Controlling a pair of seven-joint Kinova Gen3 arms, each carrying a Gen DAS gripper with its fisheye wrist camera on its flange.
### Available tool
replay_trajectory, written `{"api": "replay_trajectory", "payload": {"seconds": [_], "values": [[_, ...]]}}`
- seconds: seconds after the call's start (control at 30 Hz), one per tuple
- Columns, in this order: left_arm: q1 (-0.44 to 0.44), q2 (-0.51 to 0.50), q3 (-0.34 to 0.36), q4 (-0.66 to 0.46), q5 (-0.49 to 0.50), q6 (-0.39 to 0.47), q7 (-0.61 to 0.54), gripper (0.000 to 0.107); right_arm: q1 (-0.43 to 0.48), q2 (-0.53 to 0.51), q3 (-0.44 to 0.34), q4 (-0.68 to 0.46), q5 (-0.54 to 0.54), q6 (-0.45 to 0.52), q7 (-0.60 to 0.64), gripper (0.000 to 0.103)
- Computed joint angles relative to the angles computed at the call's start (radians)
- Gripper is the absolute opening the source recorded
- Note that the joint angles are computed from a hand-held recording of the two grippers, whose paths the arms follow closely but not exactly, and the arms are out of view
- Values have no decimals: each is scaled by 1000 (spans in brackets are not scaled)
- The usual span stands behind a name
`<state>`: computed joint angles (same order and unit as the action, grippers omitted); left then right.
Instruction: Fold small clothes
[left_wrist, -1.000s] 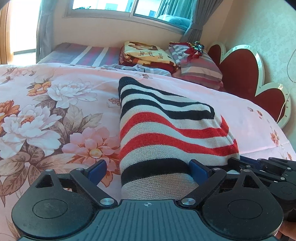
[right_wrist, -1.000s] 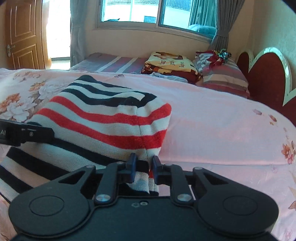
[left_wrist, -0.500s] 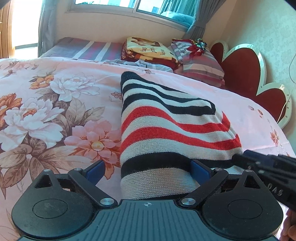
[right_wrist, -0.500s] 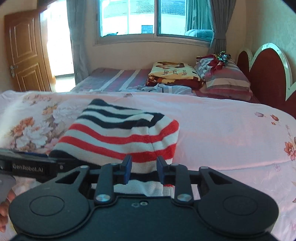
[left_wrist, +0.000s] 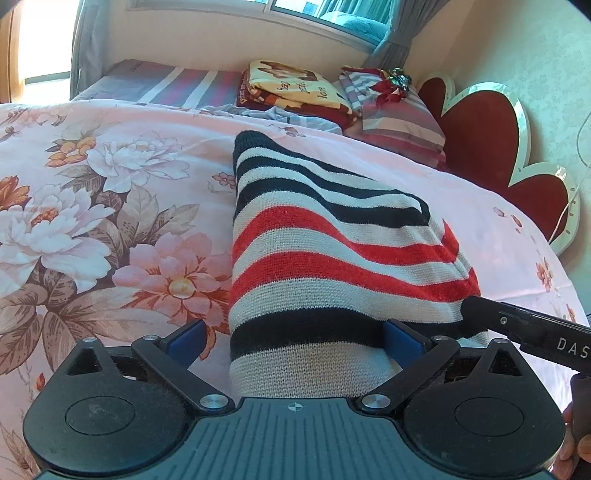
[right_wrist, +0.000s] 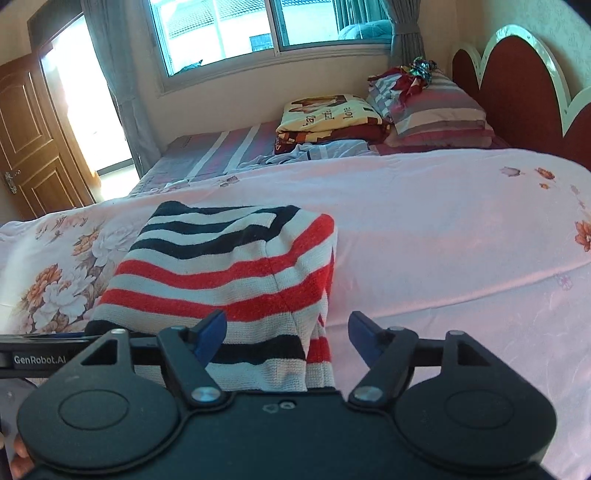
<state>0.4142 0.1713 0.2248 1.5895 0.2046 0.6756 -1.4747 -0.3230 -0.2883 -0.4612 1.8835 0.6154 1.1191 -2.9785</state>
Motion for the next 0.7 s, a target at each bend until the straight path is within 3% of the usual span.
{"api": "replay_trajectory", "payload": {"seconds": [0.17, 0.47, 0.6, 0.7], "values": [[-24, 22, 11, -15, 59, 14, -48, 100, 0, 0, 57, 12, -59, -50, 35, 79], [-66, 69, 26, -45, 178, 52, -136, 100, 45, -9, 141, 46, -189, -164, 136, 80], [-60, 78, 25, -41, 191, 34, -145, 100, 56, -39, 219, 92, -304, -269, 227, 79], [-68, 74, 30, -29, 211, 21, -166, 98, 52, -75, 298, 147, -402, -368, 319, 72]]}}
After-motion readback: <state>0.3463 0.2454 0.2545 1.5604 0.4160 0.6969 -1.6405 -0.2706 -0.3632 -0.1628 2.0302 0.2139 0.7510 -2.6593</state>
